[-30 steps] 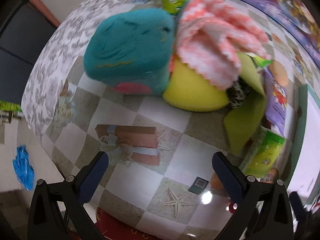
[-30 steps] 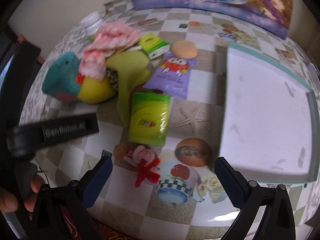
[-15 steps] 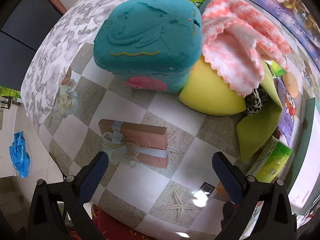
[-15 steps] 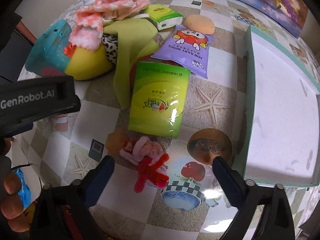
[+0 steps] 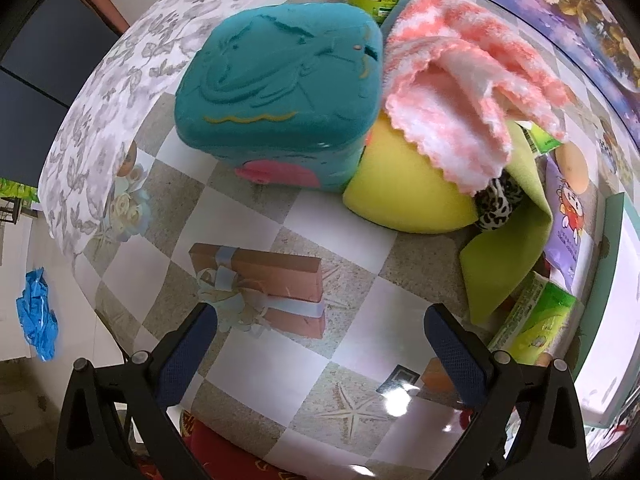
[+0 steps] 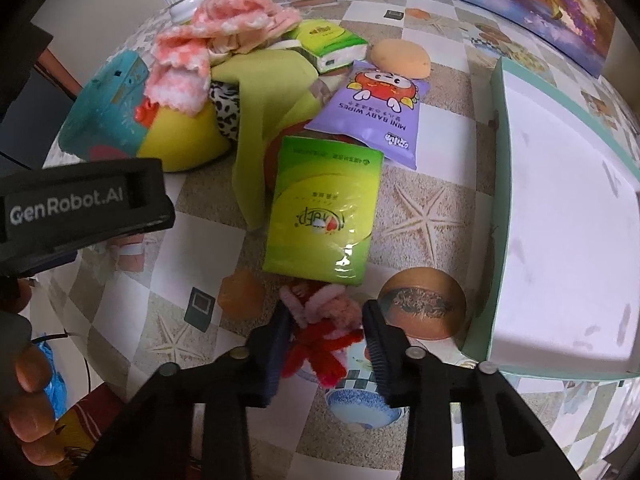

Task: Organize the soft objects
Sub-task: 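Reach the right gripper to the red plush toy and close on it, then lift the red plush toy with the right gripper while the left gripper grasps the green tissue pack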

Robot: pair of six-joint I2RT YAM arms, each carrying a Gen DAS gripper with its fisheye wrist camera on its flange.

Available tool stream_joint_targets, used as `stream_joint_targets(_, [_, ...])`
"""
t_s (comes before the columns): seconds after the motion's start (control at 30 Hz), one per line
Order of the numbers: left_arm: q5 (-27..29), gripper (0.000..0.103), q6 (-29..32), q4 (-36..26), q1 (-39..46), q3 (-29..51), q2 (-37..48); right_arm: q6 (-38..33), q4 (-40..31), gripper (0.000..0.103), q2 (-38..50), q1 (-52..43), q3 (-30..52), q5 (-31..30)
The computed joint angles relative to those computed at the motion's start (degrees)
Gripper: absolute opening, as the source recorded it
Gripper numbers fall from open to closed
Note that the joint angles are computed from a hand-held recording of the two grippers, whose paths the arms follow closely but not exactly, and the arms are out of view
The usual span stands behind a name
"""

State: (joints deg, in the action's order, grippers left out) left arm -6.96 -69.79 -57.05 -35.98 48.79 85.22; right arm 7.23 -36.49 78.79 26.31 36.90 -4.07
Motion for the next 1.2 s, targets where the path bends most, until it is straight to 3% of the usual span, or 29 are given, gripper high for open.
stream_joint_targets(0.5, [1.80, 0.103, 0.13, 2.15, -2.05, 3.69, 1.43, -3.97, -6.26, 0.032, -4.62, -10.76, 2.73, -5.81])
stream_joint_targets(0.83, [0.49, 0.103, -0.37, 0.98, -4.96, 8.69, 2.64, -7.76, -13.82, 0.032, -13.40, -22.62, 7.02, -7.92])
stream_joint_targets(1.0, [-2.17, 0.102, 0.18, -1.21, -8.72, 15.40, 6.85, -8.57, -15.48, 0.032, -13.20, -26.74, 8.37, -9.99])
stream_joint_targets(1.2, [-6.22, 0.102, 2.16, -5.76, -14.74, 26.69, 14.71, -9.82, -15.30, 0.032, -13.98, -34.44, 10.16, -7.47])
